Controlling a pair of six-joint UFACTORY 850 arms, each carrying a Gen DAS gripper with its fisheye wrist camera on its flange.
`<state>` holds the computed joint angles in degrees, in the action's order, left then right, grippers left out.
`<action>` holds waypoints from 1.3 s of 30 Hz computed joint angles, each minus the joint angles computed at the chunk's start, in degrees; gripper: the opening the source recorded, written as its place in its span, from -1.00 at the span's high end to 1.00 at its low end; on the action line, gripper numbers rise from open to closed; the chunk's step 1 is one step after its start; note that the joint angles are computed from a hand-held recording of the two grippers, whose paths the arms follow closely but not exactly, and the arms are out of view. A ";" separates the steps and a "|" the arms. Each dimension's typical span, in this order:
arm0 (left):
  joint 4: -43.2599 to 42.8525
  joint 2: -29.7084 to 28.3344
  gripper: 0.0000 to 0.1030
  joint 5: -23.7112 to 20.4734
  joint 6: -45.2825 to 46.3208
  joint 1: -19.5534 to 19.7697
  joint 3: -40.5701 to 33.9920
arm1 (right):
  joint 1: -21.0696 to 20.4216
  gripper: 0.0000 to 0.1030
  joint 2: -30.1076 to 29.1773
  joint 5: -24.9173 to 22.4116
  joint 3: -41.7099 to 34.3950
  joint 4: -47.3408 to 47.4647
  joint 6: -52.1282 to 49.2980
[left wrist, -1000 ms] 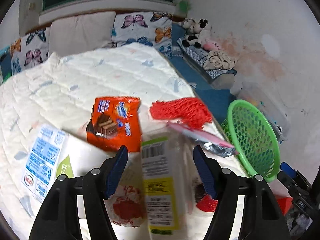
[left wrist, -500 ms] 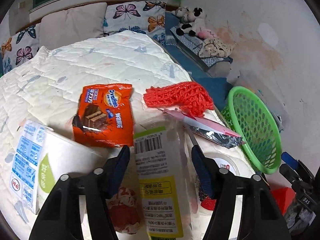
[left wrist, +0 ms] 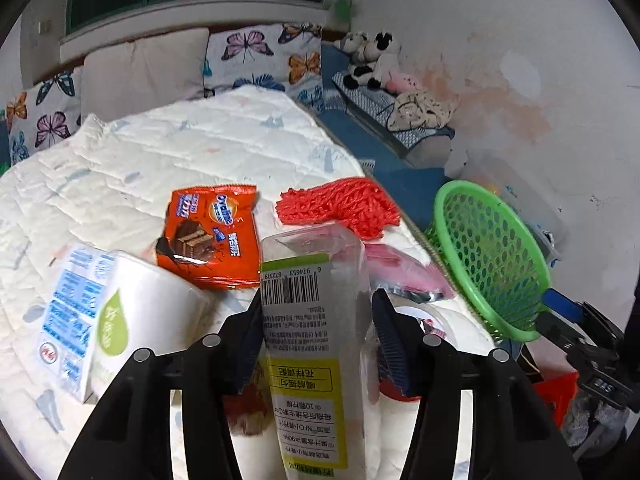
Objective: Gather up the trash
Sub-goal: 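Grasp the pink Franzzi wrapper with the right gripper while the left holds the bottle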
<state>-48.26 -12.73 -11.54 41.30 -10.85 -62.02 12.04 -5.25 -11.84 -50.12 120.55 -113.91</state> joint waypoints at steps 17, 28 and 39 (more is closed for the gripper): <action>-18.11 9.58 0.03 -0.76 15.90 4.20 7.70 | 5.01 -0.44 -12.03 -5.37 -16.21 -41.03 31.28; -23.35 10.65 0.04 -2.10 20.65 5.45 8.88 | 6.61 -0.54 -22.36 -8.11 -28.47 -68.57 55.72; -23.05 10.63 0.04 -2.15 20.99 5.12 8.74 | 5.64 -0.51 -27.75 -12.91 -34.55 -75.12 64.51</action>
